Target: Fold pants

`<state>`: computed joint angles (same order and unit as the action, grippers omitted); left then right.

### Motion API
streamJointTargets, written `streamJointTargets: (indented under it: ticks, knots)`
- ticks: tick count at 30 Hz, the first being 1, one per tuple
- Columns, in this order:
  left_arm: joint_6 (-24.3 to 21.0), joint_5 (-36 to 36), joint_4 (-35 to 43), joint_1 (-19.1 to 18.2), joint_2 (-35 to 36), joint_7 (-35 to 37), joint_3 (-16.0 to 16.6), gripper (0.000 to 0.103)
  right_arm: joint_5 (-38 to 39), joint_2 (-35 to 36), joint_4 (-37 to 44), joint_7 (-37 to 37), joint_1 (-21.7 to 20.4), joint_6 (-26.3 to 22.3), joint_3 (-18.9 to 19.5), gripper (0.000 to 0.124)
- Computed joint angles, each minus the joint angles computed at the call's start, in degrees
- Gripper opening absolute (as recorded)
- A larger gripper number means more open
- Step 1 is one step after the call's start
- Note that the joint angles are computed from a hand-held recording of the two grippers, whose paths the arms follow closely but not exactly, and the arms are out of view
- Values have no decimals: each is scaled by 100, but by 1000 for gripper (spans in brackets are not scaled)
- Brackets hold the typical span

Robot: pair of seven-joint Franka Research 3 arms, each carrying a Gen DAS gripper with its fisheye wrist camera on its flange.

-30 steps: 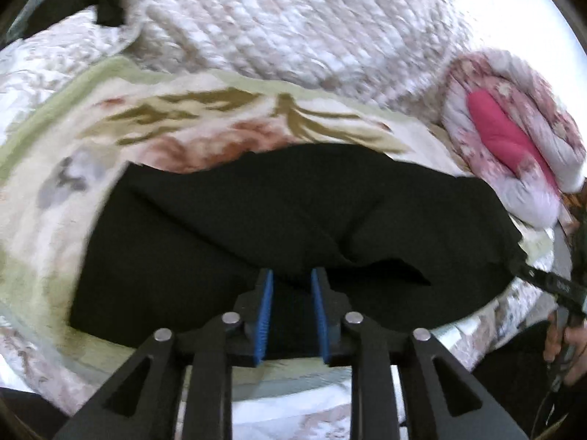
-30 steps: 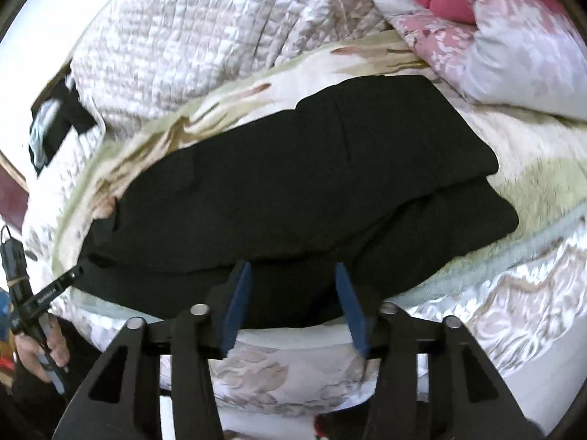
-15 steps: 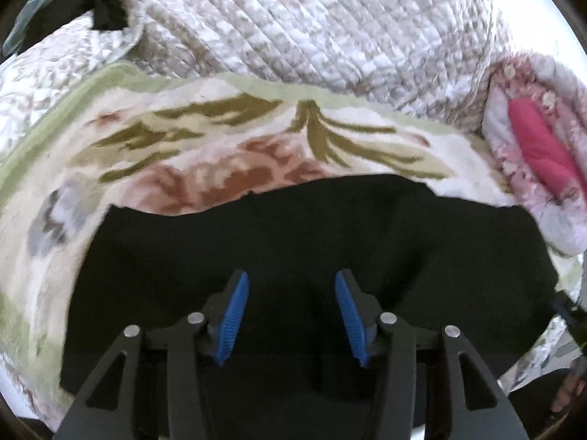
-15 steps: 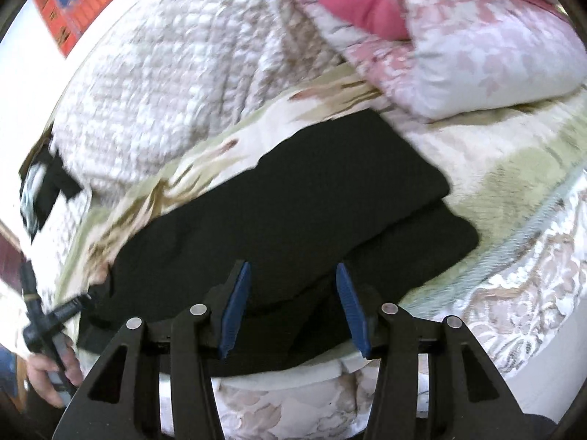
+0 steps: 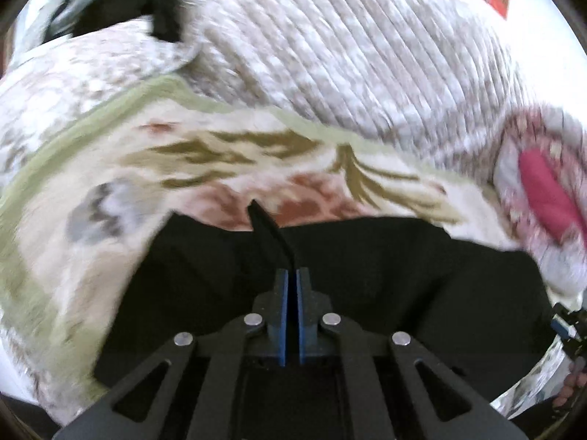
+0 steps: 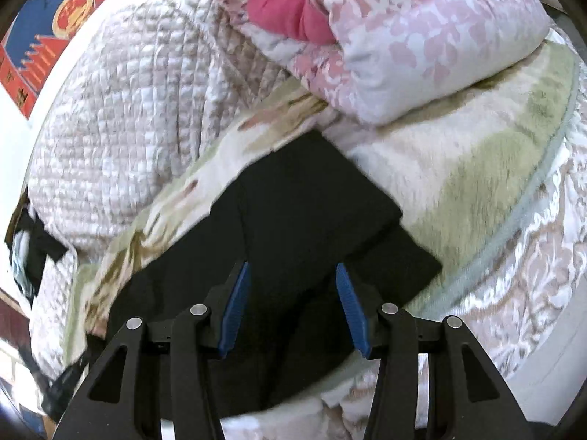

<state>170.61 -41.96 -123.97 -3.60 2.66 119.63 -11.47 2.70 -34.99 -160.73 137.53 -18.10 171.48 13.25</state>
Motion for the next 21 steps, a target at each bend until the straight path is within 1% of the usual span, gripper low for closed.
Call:
streamJointTargets:
  ticks: [1, 3, 5, 8, 10, 12, 14, 15, 17, 19, 20, 21]
  knots:
    - [-22, -326, -85, 57, -97, 177, 4, 5, -14, -3, -7, 45, -63, -15, 46, 49]
    - [-250, -794, -191, 83, -220, 374, 106, 5, 37, 38, -52, 68, -8, 1, -29, 49]
    - [-418, -1026, -326, 59, -312, 477, 221, 6, 92, 77, -109, 52, 59, 103, -98, 49]
    - [-712, -1295, -355, 11, -321, 610, 337, 8, 127, 130, -87, 51, 18, 148, -84, 49]
    - [-1005, -1229, -266, 43, -249, 376, 398, 14, 206, 158, -79, 72, 42, 189, -135, 49]
    - [-1210, -1368, -219, 101, -216, 299, 423, 37, 250, 172, -76, 68, 41, 219, -149, 49]
    - [-1388, -1743, -197, 160, -200, 414, 440, 44, 275, 207, -64, 67, 11, 251, -131, 49]
    - [-1438, -1845, -183, 179, -178, 456, 439, 45, 283, 219, -62, 75, -13, 277, -116, 49]
    - [-1334, -1955, -108, 177, -88, 548, 393, 45, 255, 290, -14, 79, -99, 342, -39, 49]
    - [-1232, -1831, 16, 172, 52, 444, 336, 45, 271, 381, 44, 71, -124, 391, -23, 49]
    - [-1229, -1906, 74, 193, 99, 446, 304, 43, 267, 390, 59, 70, -149, 392, -8, 46]
    - [-1193, -1888, 113, 206, 136, 380, 278, 39, 260, 408, 80, 87, -189, 402, 27, 42]
